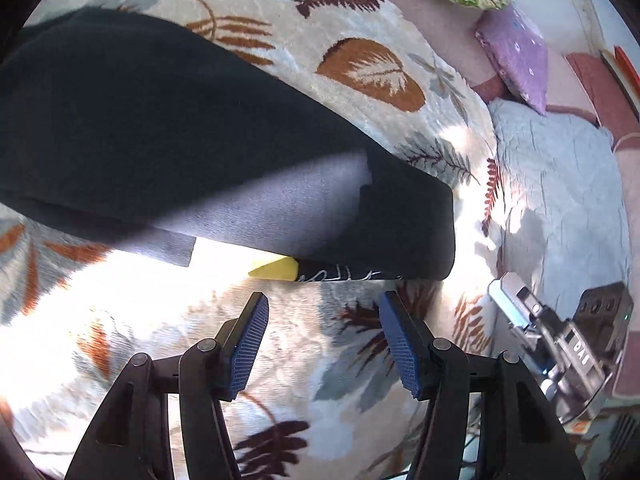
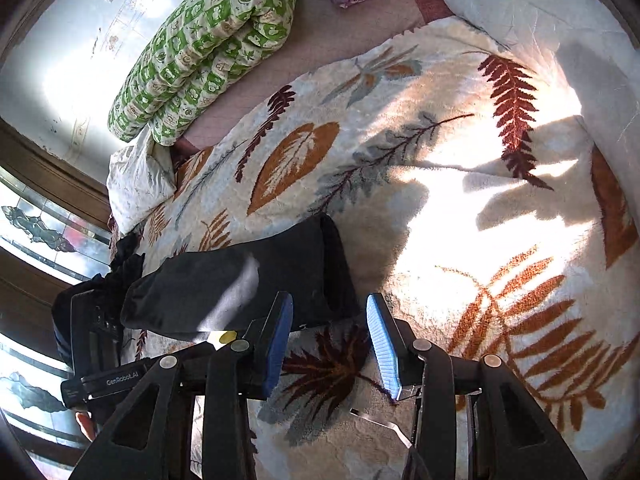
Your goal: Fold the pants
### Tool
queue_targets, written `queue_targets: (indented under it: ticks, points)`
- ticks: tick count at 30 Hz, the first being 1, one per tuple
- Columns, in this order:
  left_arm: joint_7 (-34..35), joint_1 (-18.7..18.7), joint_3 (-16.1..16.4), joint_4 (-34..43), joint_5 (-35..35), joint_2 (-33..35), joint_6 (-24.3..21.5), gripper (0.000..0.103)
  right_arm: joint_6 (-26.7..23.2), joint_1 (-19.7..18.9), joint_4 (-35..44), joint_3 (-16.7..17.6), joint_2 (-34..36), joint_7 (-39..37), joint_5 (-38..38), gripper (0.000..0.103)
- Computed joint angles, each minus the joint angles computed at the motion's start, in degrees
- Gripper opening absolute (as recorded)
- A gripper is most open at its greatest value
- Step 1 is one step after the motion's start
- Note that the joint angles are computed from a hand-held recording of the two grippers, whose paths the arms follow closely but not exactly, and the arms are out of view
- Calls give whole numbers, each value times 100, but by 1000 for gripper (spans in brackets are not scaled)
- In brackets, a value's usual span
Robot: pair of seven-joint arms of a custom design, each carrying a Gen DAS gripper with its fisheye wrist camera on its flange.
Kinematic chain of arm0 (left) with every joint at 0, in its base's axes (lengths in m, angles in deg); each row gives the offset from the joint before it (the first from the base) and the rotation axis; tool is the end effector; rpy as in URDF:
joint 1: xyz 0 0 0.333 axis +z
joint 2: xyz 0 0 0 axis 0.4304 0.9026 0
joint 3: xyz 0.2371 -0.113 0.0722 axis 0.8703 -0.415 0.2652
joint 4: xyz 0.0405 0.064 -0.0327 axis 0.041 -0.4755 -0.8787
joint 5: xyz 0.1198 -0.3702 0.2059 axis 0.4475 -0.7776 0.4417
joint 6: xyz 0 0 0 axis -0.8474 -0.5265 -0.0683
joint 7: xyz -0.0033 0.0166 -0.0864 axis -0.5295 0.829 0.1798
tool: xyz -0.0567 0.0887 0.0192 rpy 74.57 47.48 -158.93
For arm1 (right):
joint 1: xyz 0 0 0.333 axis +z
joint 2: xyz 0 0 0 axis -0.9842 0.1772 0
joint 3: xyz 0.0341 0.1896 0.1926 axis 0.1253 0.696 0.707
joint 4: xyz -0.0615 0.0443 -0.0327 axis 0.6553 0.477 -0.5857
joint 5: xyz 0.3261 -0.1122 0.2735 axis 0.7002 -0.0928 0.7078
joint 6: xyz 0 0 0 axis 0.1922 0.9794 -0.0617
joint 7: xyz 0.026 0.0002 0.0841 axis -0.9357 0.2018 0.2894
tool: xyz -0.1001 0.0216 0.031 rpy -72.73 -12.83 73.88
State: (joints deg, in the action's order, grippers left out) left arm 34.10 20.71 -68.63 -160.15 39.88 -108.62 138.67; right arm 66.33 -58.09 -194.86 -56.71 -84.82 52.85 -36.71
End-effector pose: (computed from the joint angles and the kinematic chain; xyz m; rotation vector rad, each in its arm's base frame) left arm 0.4465 -0.1128 0.5937 2.0377 -1.7890 0.6516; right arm 0.4267 0.1700 0.5833 -1.4496 2.0898 0.0981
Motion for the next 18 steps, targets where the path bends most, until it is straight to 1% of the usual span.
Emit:
queue_targets:
  ticks: [2,4,9,14,18]
  points:
    - [-305,6,-5,-57,-193,60,64,57,92,23,-31,-63,54,-81,76,42]
    - [-543,-23,-42,-246,-365,-28,207,57,182,43,-36,-116,137,-169,163,42]
    - [-1002,-101,-154,-467,-441,-15,663,56,401,31,-78,-181,272,-288,354,42]
    - [-1253,-204,-218,-493,-405,133,1041,50,547,41,-128,-244,335,-411,537,42]
    - [-1263,-280,-197,-568,-360,84,1122,50,658,62,-120,-331,490,-524,761,42]
